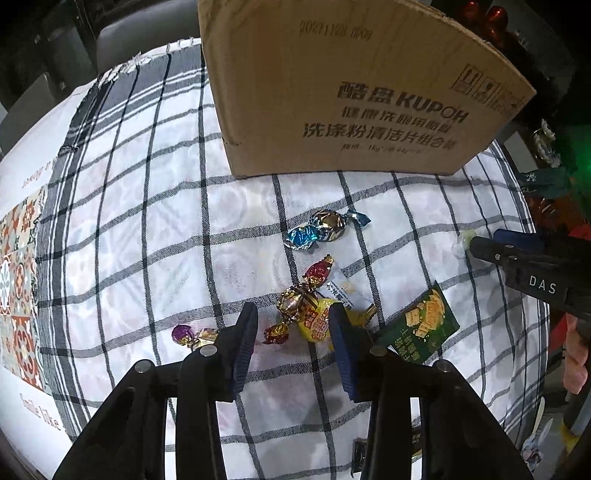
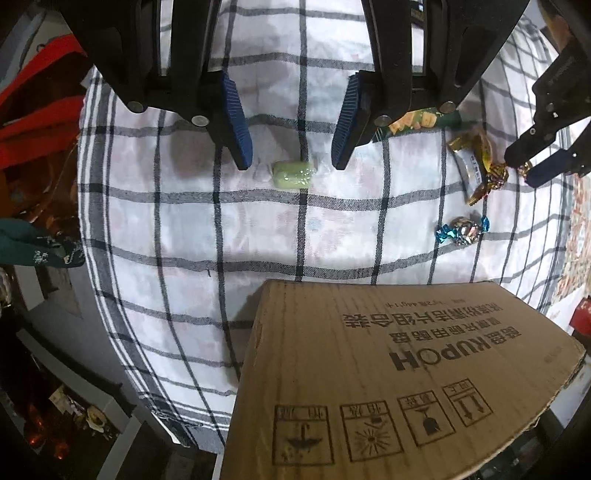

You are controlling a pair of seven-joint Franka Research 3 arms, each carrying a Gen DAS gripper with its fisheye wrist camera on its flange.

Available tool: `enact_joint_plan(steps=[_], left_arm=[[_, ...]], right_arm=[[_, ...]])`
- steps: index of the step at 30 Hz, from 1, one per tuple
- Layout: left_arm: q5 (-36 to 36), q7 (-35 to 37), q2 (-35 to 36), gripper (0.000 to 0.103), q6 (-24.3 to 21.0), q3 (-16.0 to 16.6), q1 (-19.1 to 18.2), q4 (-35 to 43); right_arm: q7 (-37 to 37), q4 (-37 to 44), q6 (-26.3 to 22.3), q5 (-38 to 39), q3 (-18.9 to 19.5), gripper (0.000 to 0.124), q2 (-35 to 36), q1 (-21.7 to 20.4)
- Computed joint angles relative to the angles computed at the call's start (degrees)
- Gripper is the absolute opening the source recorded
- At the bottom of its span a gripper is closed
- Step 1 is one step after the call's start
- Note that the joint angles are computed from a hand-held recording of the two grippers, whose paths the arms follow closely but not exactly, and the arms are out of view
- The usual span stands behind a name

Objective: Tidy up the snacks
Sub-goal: 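Grasp a gold-wrapped sweet with the left tool while the right tool grasps the pale green candy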

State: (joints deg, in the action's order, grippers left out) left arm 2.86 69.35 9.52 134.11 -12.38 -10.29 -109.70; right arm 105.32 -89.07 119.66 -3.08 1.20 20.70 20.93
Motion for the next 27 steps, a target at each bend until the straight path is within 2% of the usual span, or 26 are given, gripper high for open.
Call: enact_joint_plan(steps=[8,13,22,27], left_arm=[[-1.37,0.16,1.78,0.037,-0.11,-0.14,0.27,1.10],[-0.65,-0.37,3.38,0.035,-0.62,-0.16,0.08,2.64],[-1.88,0.08,4.94,0.026,-0.30,-0.57,0.33,3.61],[-1.84,-0.17,5.17,0.026,0.33,-0.60,0.31,3.59]], right_arm=[[-0.20,1.16,0.15,0.41,-0.12,0.040,1.84,-0.08],[-0.51,1.40,0.21,1.11,-0.18,0.035,2.75,-0.23],[-2.21,3.61,0.52,2.11,-0.55,0.035,5.04,-0.89],[-2.78,2.25,1.80,1.43,-0.70,0.032,4.22,-0.48]])
